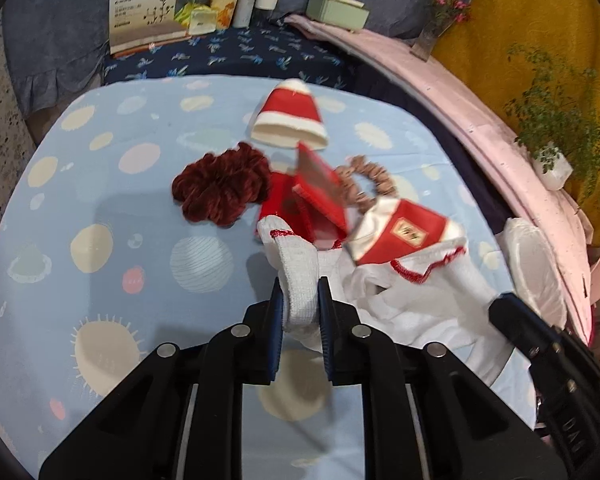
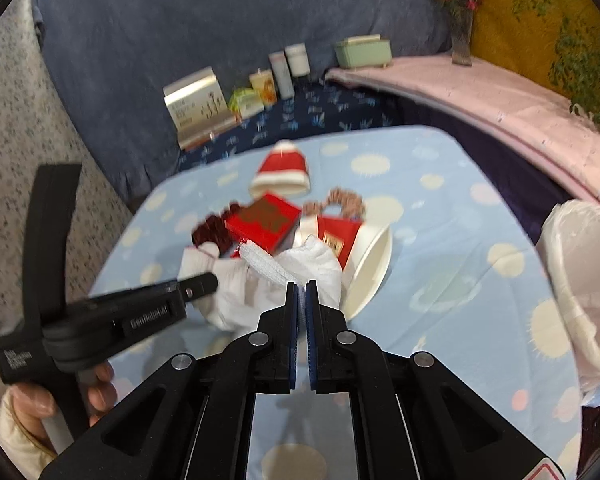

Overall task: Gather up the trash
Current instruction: 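Grasp a white glove with the left tool while the right tool grasps the other glove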

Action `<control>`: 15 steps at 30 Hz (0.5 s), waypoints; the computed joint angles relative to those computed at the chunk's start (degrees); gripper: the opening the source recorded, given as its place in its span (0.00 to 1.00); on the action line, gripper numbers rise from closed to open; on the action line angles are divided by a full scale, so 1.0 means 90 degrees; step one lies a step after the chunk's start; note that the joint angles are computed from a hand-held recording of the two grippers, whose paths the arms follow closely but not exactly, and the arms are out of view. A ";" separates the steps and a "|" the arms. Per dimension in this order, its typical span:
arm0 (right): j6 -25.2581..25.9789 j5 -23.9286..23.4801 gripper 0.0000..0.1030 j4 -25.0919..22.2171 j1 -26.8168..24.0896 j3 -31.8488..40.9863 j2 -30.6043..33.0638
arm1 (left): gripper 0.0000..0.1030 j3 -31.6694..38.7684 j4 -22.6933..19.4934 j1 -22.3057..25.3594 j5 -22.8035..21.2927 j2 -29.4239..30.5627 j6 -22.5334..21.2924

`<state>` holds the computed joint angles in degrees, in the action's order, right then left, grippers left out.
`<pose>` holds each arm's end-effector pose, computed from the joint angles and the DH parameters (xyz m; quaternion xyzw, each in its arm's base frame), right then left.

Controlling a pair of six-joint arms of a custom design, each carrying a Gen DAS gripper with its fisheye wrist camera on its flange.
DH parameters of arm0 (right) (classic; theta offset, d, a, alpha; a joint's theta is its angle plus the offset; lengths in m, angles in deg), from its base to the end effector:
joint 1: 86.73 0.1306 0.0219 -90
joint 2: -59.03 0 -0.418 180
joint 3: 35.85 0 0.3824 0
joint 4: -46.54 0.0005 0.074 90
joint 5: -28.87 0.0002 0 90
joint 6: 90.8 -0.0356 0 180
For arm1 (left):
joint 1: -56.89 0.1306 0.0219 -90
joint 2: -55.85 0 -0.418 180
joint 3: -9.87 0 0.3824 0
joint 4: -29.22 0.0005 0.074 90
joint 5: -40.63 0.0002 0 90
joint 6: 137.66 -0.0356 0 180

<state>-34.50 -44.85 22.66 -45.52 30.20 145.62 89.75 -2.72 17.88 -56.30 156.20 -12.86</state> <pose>0.3321 0.2769 0.3378 -0.0050 0.9143 0.1296 0.3838 0.4078 -0.3255 0.3213 0.0152 0.9450 -0.1474 0.2915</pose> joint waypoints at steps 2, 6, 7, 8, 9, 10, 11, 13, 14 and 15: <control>0.0064 0.0140 0.05 0.0022 -0.0028 -0.0008 -0.0257 | 0.15 0.0083 -0.0008 -0.0113 -0.0096 -0.0099 -0.0067; 0.0211 0.0394 0.05 0.0017 -0.0109 0.0001 -0.0711 | 0.15 0.0330 -0.0003 -0.0334 -0.0234 -0.0229 -0.0255; 0.0252 0.0479 0.05 0.0029 -0.0141 -0.0003 -0.0852 | 0.15 0.0425 -0.0022 -0.0402 -0.0282 -0.0236 -0.0312; 0.0289 0.0533 0.05 0.0042 -0.0177 -0.0006 -0.0939 | 0.15 0.0512 -0.0038 -0.0450 -0.0310 -0.0235 -0.0356; 0.0324 0.0599 0.05 0.0046 -0.0214 -0.0009 -0.1041 | 0.15 0.0605 -0.0041 -0.0495 -0.0316 -0.0226 -0.0408; 0.0357 0.0667 0.05 0.0050 -0.0266 -0.0013 -0.1164 | 0.15 0.0721 -0.0061 -0.0550 -0.0338 -0.0210 -0.0453; 0.0391 0.0736 0.05 0.0061 -0.0317 -0.0022 -0.1282 | 0.15 0.0810 -0.0067 -0.0585 -0.0340 -0.0194 -0.0489; 0.0477 0.0905 0.05 0.0036 -0.0411 -0.0011 -0.1491 | 0.15 0.1013 -0.0085 -0.0670 -0.0338 -0.0161 -0.0597; 0.0505 0.0985 0.05 0.0015 -0.0441 0.0005 -0.1564 | 0.15 0.1111 -0.0100 -0.0708 -0.0341 -0.0141 -0.0649; 0.0542 0.1051 0.05 -0.0007 -0.0489 0.0013 -0.1653 | 0.15 0.1209 -0.0105 -0.0746 -0.0337 -0.0115 -0.0710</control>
<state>-29.62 -35.39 22.60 -49.92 30.32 130.74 100.63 -3.66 11.17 -59.34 155.16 -19.25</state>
